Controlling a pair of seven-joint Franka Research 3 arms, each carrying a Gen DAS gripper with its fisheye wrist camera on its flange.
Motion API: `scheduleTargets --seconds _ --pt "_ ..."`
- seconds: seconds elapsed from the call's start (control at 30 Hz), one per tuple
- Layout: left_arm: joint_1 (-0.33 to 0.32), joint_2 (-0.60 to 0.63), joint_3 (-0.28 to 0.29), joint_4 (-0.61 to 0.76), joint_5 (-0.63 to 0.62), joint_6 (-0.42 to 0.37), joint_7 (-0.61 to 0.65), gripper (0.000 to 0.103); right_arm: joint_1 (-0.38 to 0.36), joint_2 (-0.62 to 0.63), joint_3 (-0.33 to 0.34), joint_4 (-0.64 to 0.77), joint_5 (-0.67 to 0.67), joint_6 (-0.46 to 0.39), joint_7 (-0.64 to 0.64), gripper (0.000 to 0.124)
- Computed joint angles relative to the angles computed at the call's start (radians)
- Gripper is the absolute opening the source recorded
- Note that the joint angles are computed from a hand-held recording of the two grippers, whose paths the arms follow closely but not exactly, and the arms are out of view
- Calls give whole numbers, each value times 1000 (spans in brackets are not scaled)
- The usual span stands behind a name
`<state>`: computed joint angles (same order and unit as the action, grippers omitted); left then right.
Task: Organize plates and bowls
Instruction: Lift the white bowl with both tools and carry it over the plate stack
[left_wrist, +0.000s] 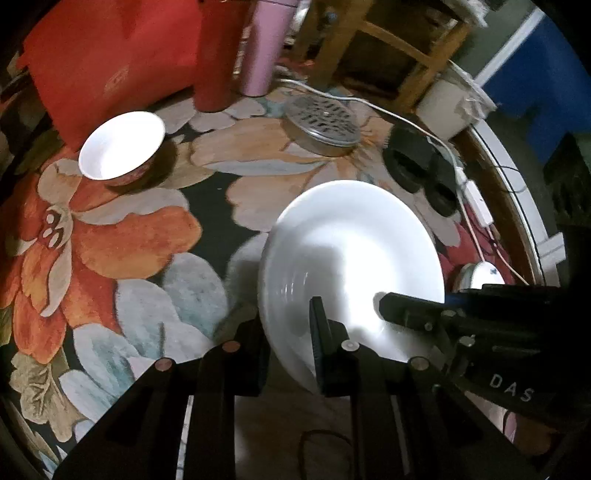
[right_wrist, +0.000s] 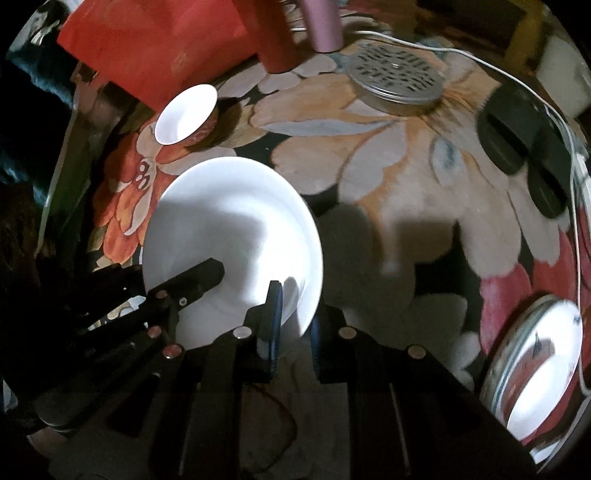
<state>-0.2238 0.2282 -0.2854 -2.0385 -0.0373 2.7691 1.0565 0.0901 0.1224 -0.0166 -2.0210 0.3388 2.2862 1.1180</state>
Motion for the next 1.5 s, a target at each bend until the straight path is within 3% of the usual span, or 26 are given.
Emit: scheduleTargets --seconds 0.43,1.5 --pt "-47 37 -36 74 -8 -17 46 18 -53 -97 -39 -77 -2 -14 -2 15" --pt "-176 296 -75 443 68 -109 68 18 -200 -123 -114 -75 -7 -70 -10 15"
